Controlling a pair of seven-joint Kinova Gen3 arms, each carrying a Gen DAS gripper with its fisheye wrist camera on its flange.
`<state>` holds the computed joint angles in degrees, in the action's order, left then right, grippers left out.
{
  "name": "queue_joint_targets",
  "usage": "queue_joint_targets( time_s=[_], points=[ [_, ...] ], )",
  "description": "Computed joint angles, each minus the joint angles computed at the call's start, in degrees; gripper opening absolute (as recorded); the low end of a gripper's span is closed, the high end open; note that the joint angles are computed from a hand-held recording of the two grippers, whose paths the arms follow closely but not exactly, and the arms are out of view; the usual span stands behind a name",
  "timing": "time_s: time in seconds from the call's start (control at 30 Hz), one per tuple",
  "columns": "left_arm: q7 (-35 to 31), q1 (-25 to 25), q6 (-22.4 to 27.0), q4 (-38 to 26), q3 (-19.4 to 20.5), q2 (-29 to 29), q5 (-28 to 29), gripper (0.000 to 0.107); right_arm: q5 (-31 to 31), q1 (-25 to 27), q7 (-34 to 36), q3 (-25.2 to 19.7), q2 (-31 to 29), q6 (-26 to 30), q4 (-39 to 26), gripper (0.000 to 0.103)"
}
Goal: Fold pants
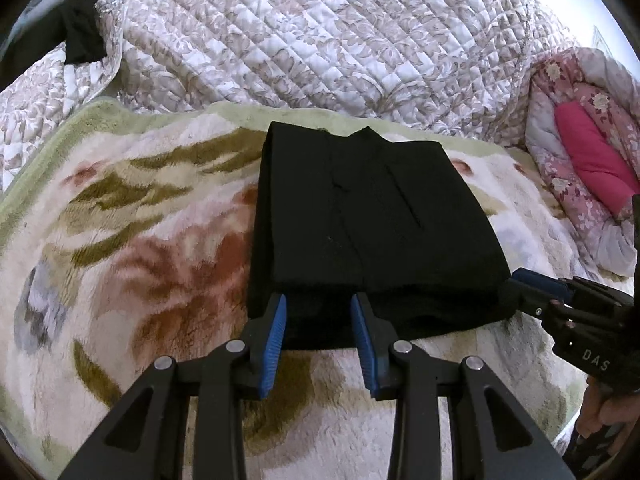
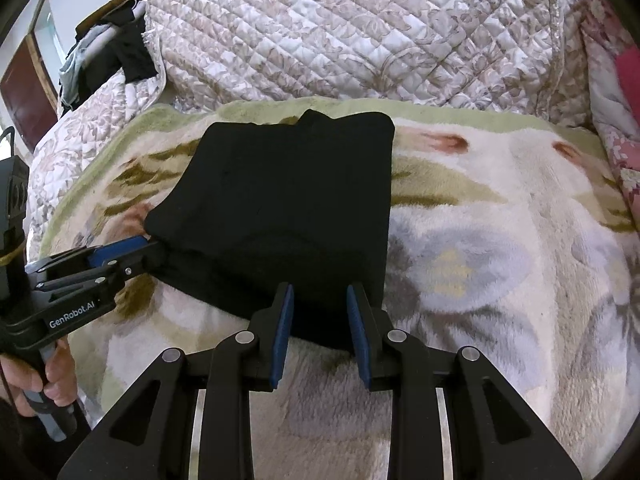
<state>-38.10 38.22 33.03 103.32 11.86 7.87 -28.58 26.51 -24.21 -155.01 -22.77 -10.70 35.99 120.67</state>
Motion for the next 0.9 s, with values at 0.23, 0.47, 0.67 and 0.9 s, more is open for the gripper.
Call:
queue_joint_targets(
  time_s=[0.23,0.47,0.67,0.9],
  points=[
    [0.85,0.19,1.97,1.27,1.13,-2.22,0.02,0.037,-0.65,-0.11,-1.89,-3.23,-2.72,0.92,0.88,0.039],
    [5.28,1.07,3.82,3.02,3.11,-2.96,-3.6,0.038,2.99,-1.27,-8.02,-7.32,-1.06,4.6,1.09,0.045],
    [6.02,1.56,4.49,3.09,2.79,-1.15,-3.99,0.038,5.6,-4.68,-10.5,-5.36,1.97,7.13,0.49,0.045],
    [6.52,1.98,3.32,3.59,1.75,-0.47,-4.72,0.041,5.62,-7.74,-11.58,-1.92,3.0,6.61,1.02,0.047]
  ],
)
